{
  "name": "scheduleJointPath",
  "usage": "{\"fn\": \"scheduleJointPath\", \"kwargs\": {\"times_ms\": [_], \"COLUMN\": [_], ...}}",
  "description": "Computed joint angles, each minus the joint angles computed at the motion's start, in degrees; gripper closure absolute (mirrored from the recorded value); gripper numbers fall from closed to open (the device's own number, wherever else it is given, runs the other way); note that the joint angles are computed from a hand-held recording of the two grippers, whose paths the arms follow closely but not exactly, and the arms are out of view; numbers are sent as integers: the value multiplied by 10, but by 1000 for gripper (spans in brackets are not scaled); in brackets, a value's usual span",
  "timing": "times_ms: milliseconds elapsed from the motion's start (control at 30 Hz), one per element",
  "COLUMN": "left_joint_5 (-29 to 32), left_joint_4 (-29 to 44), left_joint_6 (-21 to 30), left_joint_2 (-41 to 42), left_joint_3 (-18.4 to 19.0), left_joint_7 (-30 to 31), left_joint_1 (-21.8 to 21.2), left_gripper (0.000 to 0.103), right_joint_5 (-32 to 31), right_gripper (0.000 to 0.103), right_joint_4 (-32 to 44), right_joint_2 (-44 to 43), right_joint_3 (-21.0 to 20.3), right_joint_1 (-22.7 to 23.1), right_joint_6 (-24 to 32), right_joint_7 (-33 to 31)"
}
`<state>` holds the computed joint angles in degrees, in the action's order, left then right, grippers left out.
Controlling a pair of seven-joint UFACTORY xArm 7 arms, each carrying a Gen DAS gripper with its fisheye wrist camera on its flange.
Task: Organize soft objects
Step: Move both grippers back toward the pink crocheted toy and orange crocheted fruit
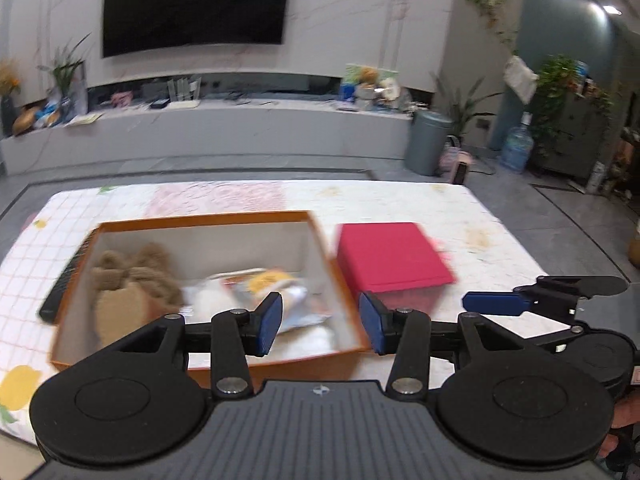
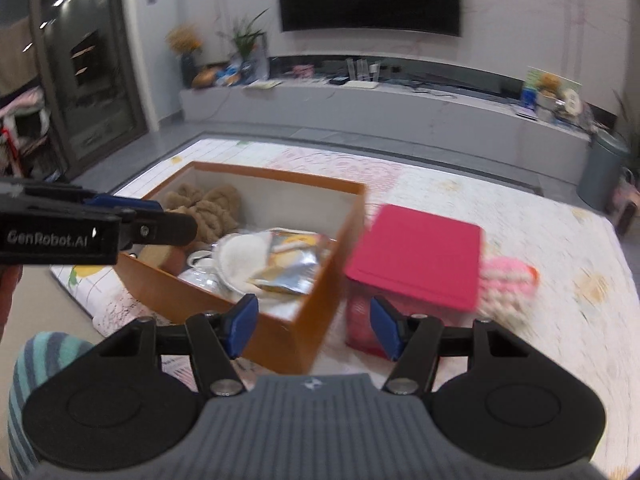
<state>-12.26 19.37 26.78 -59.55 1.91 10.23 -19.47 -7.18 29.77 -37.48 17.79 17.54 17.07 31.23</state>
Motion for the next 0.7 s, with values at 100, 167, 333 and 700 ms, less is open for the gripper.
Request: {"fn": "scheduleJointPath", "kwargs": {"times_ms": [100,167,333,700], "left_joint_5": [-14,-20,-24,10], "left_joint_4": [-7,-2,21,73], "left_joint_6": [-15,-30,-55,-114], "left_joint_2": [13,40,119,278], "left_joint_3": [-21,-33,-60,-119], "left_joint_7": [-9,-14,-34,-83], "left_joint_1": [-41,-69,-114,-147], "left_gripper": [50,50,50,50], "right_joint_5": [9,13,21,32], "right_gripper": [41,41,42,55], "right_joint_4": [-45,-74,-127,-178], "right_joint_2": [-56,-91,-173,-255], "right_joint_3": [-16,-30,-65,-160], "right_joint_1": [6,9,5,-74], "right_joint_6": [11,23,86,183], "right_joint_7": [2,-6,-42,-179]}}
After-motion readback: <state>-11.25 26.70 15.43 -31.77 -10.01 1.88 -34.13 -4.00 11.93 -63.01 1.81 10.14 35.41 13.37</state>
